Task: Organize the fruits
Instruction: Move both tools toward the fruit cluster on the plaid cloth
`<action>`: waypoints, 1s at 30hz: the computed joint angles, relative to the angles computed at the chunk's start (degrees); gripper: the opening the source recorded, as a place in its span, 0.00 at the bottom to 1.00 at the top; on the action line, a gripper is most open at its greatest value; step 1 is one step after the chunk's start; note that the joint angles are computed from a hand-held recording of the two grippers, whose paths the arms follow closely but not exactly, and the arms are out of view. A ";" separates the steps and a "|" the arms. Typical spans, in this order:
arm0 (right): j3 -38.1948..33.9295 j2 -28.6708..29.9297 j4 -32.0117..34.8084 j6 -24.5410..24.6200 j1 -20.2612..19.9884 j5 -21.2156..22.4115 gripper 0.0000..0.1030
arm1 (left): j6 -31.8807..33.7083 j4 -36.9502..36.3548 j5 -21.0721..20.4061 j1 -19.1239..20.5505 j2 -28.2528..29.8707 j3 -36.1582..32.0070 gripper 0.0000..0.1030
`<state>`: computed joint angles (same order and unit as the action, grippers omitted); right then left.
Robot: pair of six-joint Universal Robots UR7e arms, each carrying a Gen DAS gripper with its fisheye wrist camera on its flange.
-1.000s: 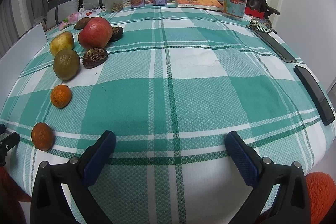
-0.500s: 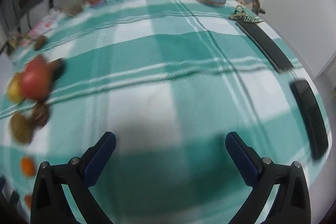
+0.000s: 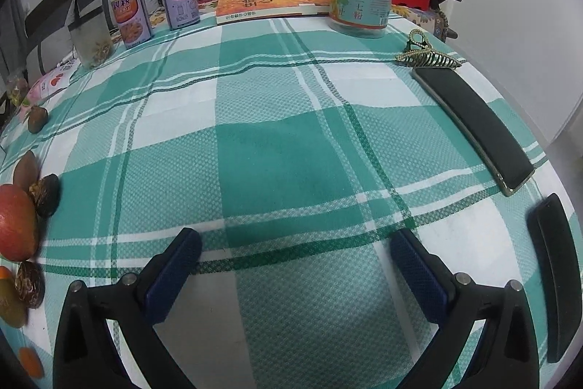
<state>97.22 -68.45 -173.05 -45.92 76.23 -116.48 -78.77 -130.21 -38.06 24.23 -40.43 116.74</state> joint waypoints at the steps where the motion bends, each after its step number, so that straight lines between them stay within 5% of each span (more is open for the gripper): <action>1: 0.03 0.03 -0.06 0.01 0.01 0.01 1.00 | 0.02 -0.06 0.02 -0.04 0.01 0.05 1.00; 30: -0.03 0.06 -0.18 -0.05 -0.02 0.08 1.00 | 0.39 0.00 -0.63 0.08 -0.17 -0.09 1.00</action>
